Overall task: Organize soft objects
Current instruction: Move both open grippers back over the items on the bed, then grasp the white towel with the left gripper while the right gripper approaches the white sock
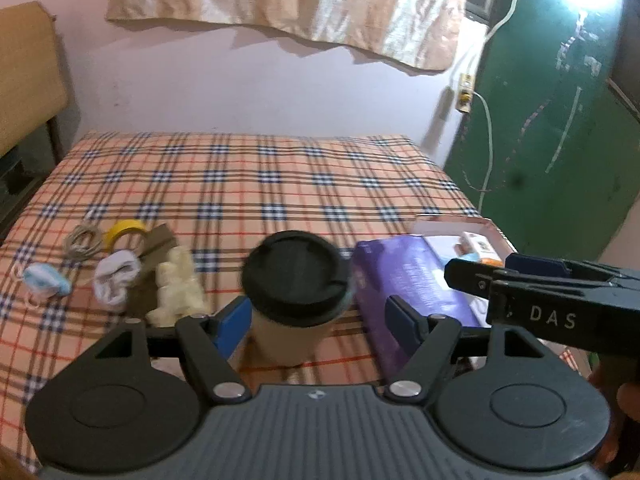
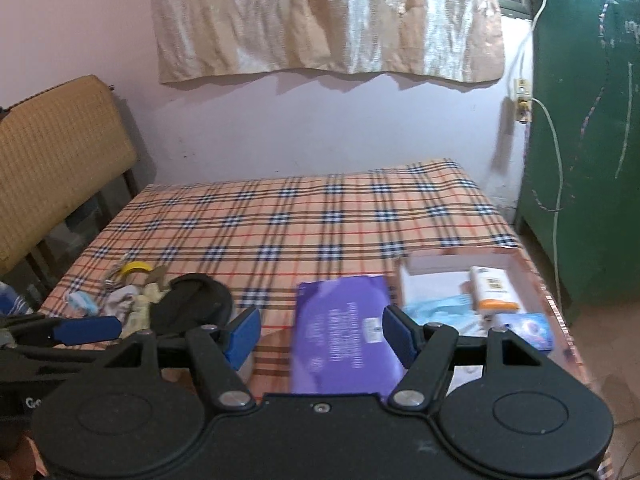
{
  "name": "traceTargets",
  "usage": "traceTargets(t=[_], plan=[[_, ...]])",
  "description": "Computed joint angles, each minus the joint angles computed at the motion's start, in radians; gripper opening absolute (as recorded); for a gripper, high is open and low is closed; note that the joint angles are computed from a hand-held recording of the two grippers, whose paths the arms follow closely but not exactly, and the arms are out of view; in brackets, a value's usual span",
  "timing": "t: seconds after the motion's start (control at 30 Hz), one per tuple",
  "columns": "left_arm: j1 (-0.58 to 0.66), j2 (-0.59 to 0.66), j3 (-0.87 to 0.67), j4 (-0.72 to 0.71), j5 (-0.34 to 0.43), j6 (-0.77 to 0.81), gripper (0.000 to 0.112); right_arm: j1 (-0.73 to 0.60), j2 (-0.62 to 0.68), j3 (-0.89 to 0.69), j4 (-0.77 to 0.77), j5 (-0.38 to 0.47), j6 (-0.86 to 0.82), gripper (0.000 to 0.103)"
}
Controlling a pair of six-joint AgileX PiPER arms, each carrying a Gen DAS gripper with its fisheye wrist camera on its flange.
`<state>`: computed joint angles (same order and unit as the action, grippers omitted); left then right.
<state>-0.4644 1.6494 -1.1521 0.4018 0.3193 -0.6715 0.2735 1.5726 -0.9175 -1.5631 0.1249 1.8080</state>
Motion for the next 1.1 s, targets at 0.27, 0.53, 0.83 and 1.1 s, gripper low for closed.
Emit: traceTargets(t=[0.27, 0.53, 0.83, 1.1], plan=[[0.067, -0.046, 0.054, -0.024, -0.009, 0.028, 0.076, 0.101, 0.046, -0.053, 0.069, 0.036, -0.053, 0.08], [0.139, -0.091, 0.113, -0.089, -0.032, 0.101, 0.076, 0.178, 0.093, -0.111, 0.143, 0.068, -0.11, 0.08], [0.232, -0.144, 0.182, -0.286, -0.064, 0.308, 0.076, 0.256, 0.141, -0.164, 0.138, 0.099, -0.089, 0.08], [0.322, -0.174, 0.243, -0.56, -0.093, 0.608, 0.078, 0.307, 0.173, -0.186, 0.024, 0.105, 0.029, 0.08]])
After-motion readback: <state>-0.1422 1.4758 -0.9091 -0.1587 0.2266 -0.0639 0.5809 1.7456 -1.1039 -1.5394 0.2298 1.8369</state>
